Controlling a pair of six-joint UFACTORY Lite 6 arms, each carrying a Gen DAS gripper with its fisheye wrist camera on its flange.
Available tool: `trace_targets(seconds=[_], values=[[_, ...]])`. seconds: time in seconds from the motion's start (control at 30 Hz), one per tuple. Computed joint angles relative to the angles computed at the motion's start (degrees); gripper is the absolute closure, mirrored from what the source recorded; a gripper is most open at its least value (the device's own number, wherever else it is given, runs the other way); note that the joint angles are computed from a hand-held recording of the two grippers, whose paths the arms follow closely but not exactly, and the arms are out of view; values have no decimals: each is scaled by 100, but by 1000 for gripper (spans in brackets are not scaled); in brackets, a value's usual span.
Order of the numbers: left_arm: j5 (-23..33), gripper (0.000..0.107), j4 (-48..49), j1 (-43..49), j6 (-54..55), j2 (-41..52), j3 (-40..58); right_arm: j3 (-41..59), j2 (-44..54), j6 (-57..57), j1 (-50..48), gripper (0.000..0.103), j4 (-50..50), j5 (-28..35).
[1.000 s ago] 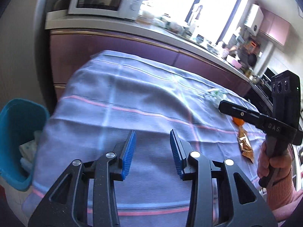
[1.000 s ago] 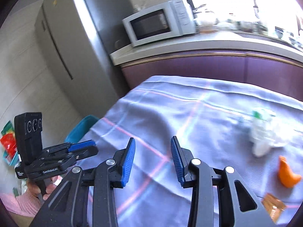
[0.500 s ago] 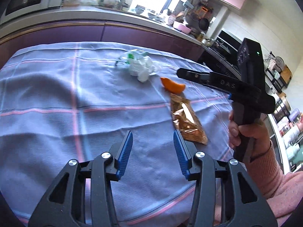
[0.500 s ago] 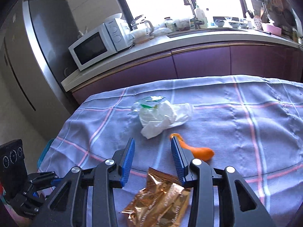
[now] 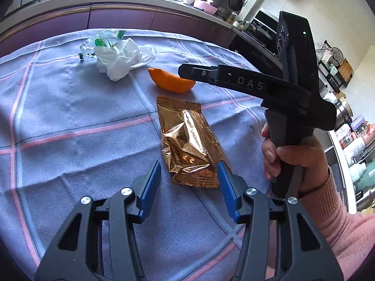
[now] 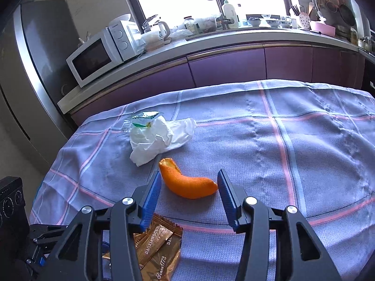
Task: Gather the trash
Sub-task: 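Grasp the gold snack wrapper with left tool while right tool grasps the orange peel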
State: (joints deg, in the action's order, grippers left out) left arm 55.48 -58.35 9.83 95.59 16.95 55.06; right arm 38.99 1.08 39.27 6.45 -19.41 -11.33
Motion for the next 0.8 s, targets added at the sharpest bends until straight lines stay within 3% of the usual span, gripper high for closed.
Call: trace_targets(seconds=[0.13, 0.23, 0.53, 0.6, 0.73, 0.8], values=[[36, 69, 51, -11, -100, 56, 85, 227, 269, 330, -5, 52, -524, 56], [-77, 98, 123, -86, -167, 82, 88, 294, 360, 371, 13, 50, -641, 75], [-72, 97, 99, -24, -181, 59, 91, 389, 437, 260, 102, 52, -690, 258], [28, 89, 125, 38, -251, 142, 204, 468, 506, 257, 138, 63, -725, 336], [168, 72, 128, 171, -308, 191, 326, 418, 434, -621, 252, 67, 139, 390], [225, 68, 136, 177, -361, 238, 379, 323, 369, -32, 205, 70, -422, 301]])
